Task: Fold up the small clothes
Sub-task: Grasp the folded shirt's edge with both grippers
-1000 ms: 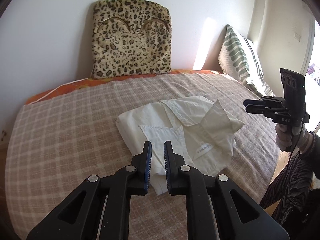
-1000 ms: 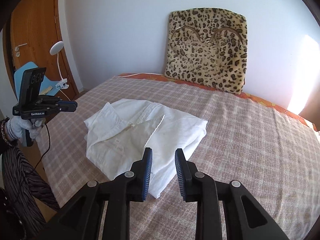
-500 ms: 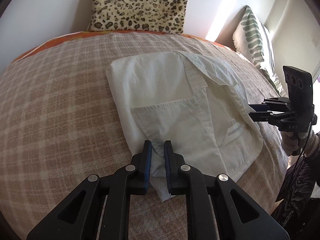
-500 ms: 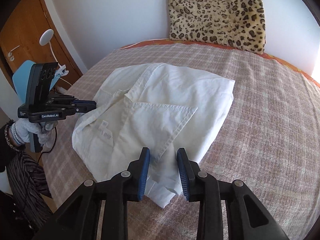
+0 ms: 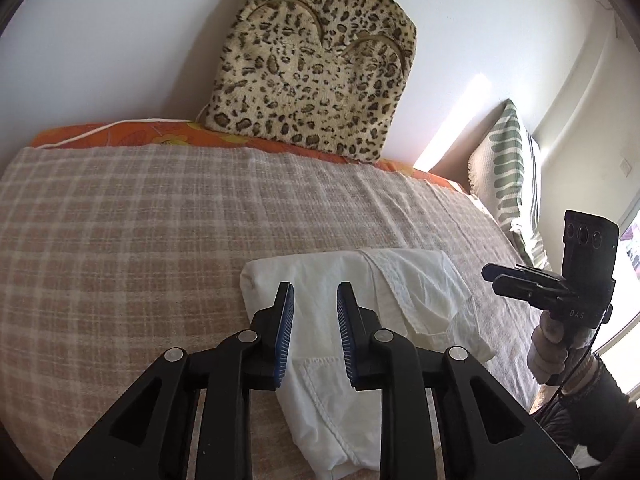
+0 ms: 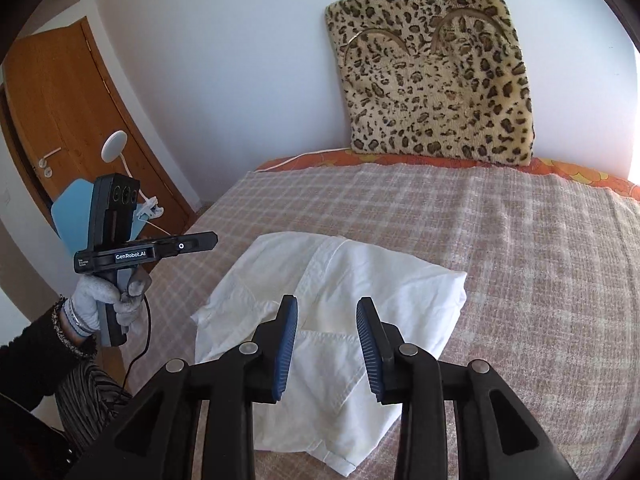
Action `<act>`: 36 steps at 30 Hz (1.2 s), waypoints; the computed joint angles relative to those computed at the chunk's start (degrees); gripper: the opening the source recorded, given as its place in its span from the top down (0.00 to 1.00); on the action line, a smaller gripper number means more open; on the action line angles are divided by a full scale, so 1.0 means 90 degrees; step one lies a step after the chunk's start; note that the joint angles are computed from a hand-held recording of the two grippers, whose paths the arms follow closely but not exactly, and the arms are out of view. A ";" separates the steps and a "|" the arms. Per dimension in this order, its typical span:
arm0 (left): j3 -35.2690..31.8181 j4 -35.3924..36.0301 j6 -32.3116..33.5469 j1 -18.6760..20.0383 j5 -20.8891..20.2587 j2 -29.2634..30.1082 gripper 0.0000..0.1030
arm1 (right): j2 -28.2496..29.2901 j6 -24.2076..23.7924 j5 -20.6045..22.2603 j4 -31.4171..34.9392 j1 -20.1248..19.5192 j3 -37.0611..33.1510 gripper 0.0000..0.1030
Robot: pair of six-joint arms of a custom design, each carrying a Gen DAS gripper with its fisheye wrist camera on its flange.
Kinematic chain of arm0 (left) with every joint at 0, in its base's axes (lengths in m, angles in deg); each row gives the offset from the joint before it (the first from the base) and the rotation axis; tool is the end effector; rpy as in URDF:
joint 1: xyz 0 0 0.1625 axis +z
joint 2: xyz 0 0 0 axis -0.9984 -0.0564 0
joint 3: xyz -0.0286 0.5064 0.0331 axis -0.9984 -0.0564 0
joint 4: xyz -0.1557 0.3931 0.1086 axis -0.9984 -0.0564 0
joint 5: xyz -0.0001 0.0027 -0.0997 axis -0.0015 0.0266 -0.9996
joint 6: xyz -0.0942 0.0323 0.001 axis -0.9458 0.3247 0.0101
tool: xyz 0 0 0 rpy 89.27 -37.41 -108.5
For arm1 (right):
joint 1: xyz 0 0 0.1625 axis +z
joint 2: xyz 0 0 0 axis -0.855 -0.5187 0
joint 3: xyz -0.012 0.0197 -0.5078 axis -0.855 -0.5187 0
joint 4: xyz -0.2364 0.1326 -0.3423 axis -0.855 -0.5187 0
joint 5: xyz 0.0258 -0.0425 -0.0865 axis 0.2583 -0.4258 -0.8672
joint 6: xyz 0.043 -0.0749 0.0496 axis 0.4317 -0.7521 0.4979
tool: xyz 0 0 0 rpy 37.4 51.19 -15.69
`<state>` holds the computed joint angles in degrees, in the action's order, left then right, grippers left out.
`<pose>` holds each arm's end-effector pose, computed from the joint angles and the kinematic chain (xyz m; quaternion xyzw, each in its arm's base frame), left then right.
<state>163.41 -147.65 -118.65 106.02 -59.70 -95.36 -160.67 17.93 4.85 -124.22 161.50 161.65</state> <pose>-0.1751 -0.2859 0.2575 -0.0367 0.8941 -0.4088 0.1791 0.2466 -0.4382 0.2100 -0.4964 0.8660 -0.0435 0.0419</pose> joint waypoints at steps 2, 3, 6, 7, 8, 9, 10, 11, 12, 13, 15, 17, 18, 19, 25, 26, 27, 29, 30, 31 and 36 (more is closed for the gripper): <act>0.0032 -0.0796 0.0381 0.0394 0.0068 0.0303 0.79 | 0.0361 0.0100 -0.0194 -0.0235 0.0118 -0.0105 0.68; 0.0054 -0.1265 0.0641 0.0573 0.0043 0.0469 0.79 | 0.0540 0.0161 -0.0287 -0.0315 0.0171 -0.0172 0.68; 0.0057 -0.2419 0.1463 0.0993 -0.0141 0.0966 0.79 | 0.0889 0.0406 -0.0371 -0.0364 0.0396 -0.0316 0.68; 0.0001 -0.2514 0.1630 0.1100 -0.0211 0.1110 0.79 | 0.0997 0.0418 -0.0470 -0.0500 0.0480 -0.0325 0.68; -0.0031 -0.2648 0.1781 0.1210 -0.0286 0.1256 0.79 | 0.1108 0.0390 -0.0626 -0.0676 0.0562 -0.0321 0.67; -0.0060 -0.2762 0.1913 0.1329 -0.0414 0.1388 0.79 | 0.1213 0.0373 -0.0806 -0.0787 0.0625 -0.0332 0.67; -0.0090 -0.2780 0.1994 0.1437 -0.0576 0.1490 0.79 | 0.1320 0.0403 -0.0977 -0.0768 0.0664 -0.0381 0.66; -0.0092 -0.2815 0.2084 0.1518 -0.0707 0.1599 0.79 | 0.1411 0.0486 -0.1133 -0.0667 0.0674 -0.0440 0.66; -0.0098 -0.2679 0.2039 0.1566 -0.0779 0.1694 0.79 | 0.1485 0.0546 -0.1249 -0.0537 0.0644 -0.0489 0.66; -0.0066 -0.2588 0.1943 0.1584 -0.0849 0.1793 0.79 | 0.1537 0.0584 -0.1416 -0.0432 0.0623 -0.0512 0.67; 0.0133 -0.2823 0.2001 0.1411 -0.0717 0.1958 0.79 | 0.1581 0.0526 -0.1589 -0.0290 0.0528 -0.0461 0.68; 0.0123 -0.2511 0.2022 0.1283 -0.0799 0.1816 0.79 | 0.1544 0.0149 -0.1605 -0.0522 0.0438 -0.0269 0.69; 0.0167 -0.2543 0.2017 0.1232 -0.0881 0.1709 0.79 | 0.1515 0.0107 -0.1603 -0.0506 0.0430 -0.0257 0.69; 0.0222 -0.2571 0.1932 0.1164 -0.0908 0.1578 0.79 | 0.1454 0.0179 -0.1554 -0.0327 0.0421 -0.0306 0.69; 0.0299 -0.1721 0.1050 0.0823 -0.0451 0.0585 0.70 | 0.1051 0.0284 -0.1131 0.0043 0.0352 -0.0497 0.67; 0.0310 -0.1609 0.0869 0.0829 -0.0335 0.0437 0.69 | 0.1009 0.0358 -0.1034 0.0028 0.0291 -0.0516 0.66; 0.0330 -0.1648 0.0795 0.0891 -0.0276 0.0347 0.69 | 0.0994 0.0457 -0.0936 -0.0011 0.0223 -0.0532 0.66; 0.0436 -0.2140 0.0763 0.1058 -0.0235 0.0339 0.69 | 0.1060 0.0697 -0.0869 -0.0097 0.0106 -0.0592 0.64; 0.0515 -0.2730 0.0981 0.1221 -0.0324 0.0483 0.69 | 0.1113 0.0811 -0.0812 -0.0123 0.0032 -0.0619 0.63; 0.0523 -0.3053 0.1113 0.1383 -0.0456 0.0623 0.69 | 0.1175 0.0934 -0.0689 -0.0069 -0.0070 -0.0667 0.63; 0.0089 -0.1356 0.0868 0.1570 -0.0369 0.0978 0.66 | 0.1472 0.1404 -0.0826 -0.0086 -0.0288 -0.0889 0.79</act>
